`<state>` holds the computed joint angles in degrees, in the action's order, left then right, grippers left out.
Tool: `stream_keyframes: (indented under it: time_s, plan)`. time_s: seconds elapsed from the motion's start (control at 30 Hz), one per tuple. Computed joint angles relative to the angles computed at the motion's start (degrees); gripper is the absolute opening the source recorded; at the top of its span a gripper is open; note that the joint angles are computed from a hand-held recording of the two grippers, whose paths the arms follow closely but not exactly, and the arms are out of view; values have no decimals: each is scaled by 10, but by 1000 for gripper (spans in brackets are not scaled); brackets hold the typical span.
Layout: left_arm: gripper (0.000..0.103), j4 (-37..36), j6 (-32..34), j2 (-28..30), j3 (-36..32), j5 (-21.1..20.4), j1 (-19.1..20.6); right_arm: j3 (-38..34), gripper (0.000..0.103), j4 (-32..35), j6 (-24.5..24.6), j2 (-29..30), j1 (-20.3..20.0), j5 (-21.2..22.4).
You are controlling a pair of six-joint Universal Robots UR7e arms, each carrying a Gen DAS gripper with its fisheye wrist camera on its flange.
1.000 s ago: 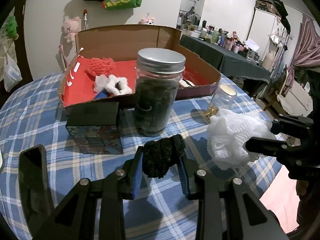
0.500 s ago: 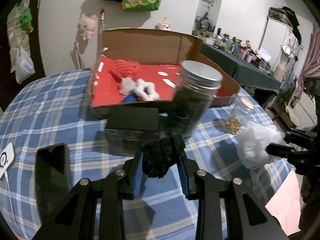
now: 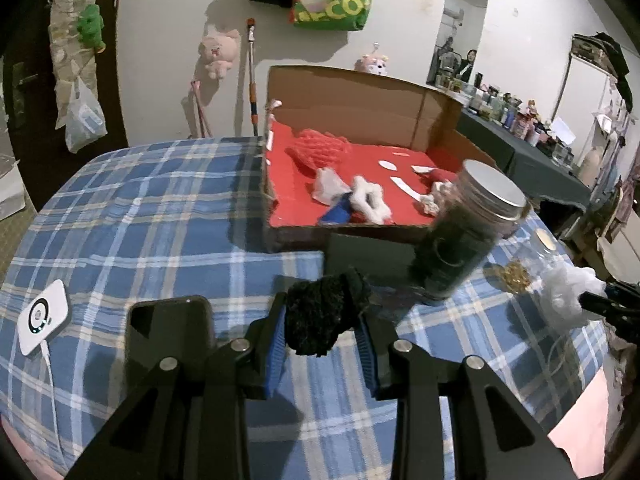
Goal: Organize soft objects
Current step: 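Lift and carry the black scrunchie and white mesh pouf over the box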
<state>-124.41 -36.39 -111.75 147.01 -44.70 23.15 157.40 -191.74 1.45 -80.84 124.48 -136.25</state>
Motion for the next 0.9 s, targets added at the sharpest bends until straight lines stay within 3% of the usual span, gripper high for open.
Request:
stream_keyframes:
  time_s: [0.23,0.9]
  plan:
    - [34,-13,16,17,-12,11,17,1,39,-4,-11,-26,-16,-26]
    - [34,-115,145,121,-77,18,83,-50,39,-55,-122,-30,-52,-50]
